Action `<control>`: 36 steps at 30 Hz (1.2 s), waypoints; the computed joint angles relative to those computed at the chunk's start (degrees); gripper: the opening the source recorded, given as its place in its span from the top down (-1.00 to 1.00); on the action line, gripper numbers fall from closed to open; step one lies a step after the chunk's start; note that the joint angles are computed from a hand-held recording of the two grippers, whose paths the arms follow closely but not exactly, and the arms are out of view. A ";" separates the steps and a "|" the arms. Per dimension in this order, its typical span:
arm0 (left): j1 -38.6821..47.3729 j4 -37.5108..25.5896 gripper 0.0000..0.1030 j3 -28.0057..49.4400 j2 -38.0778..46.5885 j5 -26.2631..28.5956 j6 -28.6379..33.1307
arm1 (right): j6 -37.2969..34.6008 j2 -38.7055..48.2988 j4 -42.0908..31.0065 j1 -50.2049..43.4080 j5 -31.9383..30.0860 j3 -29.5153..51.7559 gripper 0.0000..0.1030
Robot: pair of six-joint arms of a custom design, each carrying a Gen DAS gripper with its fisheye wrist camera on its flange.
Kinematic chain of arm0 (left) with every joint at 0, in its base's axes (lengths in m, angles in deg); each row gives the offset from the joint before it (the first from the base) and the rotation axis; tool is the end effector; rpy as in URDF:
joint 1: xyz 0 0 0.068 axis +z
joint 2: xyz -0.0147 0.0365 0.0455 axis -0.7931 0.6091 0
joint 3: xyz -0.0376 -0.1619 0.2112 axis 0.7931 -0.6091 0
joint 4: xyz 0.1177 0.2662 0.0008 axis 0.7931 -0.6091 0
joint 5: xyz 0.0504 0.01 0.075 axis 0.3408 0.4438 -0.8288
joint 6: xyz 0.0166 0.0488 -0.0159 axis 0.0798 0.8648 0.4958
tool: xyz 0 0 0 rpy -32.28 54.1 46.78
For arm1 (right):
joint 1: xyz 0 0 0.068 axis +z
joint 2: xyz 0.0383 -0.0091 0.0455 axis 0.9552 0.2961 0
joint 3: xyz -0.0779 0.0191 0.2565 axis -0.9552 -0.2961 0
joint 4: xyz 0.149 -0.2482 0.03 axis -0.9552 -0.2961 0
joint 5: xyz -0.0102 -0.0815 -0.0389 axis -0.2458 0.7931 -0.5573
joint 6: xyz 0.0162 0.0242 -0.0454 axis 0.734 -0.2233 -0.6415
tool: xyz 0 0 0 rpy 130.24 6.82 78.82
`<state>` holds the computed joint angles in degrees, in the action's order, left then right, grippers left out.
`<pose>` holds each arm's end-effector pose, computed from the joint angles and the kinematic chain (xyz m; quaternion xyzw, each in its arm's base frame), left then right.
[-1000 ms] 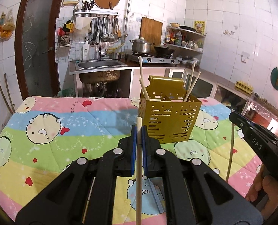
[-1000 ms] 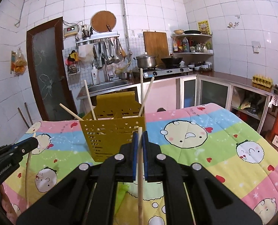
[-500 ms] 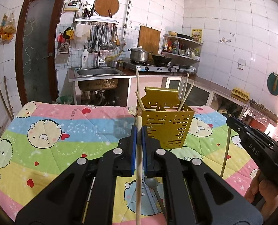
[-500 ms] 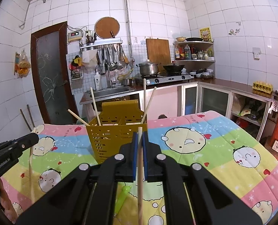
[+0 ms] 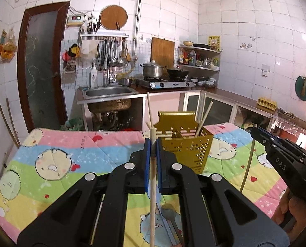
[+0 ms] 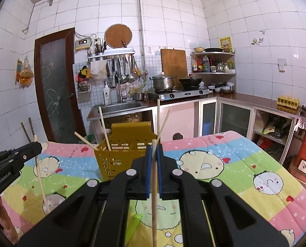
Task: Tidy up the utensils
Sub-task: 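Lift both chopsticks and carry them above the yellow holder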
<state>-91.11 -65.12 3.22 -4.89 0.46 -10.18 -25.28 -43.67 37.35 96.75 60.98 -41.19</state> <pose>0.1886 -0.1299 0.3105 0.0467 0.8195 -0.0622 0.5678 0.1839 0.0676 0.2825 0.0324 0.7934 0.0417 0.6064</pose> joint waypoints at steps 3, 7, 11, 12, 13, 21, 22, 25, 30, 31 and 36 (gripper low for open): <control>0.29 0.59 0.92 2.07 1.95 -0.04 0.97 | -0.98 1.54 0.99 -0.67 -0.33 1.69 0.90; 0.58 1.97 0.92 5.76 4.74 -0.47 3.35 | -2.01 4.15 1.83 -2.58 -1.73 5.24 0.90; 2.65 2.92 0.92 12.23 8.45 1.98 5.13 | -4.20 7.75 2.78 -4.10 -2.85 10.71 0.90; 2.93 3.16 0.92 13.50 9.22 2.42 5.57 | -4.73 8.64 2.92 -4.24 -2.89 12.01 0.90; 3.37 3.65 0.92 15.53 10.44 2.92 6.29 | -5.38 9.64 3.18 -4.67 -3.21 13.46 0.90; 5.14 9.10 0.92 27.85 19.47 4.90 9.08 | -8.03 18.90 5.18 -7.59 -6.18 26.45 0.90; 5.45 10.14 0.92 29.33 21.23 5.22 9.25 | -7.97 20.26 5.35 -8.09 -6.79 27.89 0.90; 6.37 14.19 0.92 31.66 25.77 6.34 9.26 | -7.12 24.56 6.37 -9.47 -8.95 31.51 0.90; 7.70 21.04 0.92 32.23 32.69 7.58 9.18 | -6.61 30.73 10.51 -10.91 -11.86 33.40 0.90; 7.89 22.29 0.92 32.44 34.57 7.55 9.26 | -6.48 31.80 11.15 -11.25 -12.30 33.44 0.90; 8.47 25.71 0.92 31.84 40.68 8.02 7.93 | -5.34 36.28 12.70 -13.88 -15.64 32.48 0.90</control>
<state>-82.64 -39.41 35.06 35.79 8.49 -2.25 -30.62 -7.39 50.05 82.88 45.34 -8.71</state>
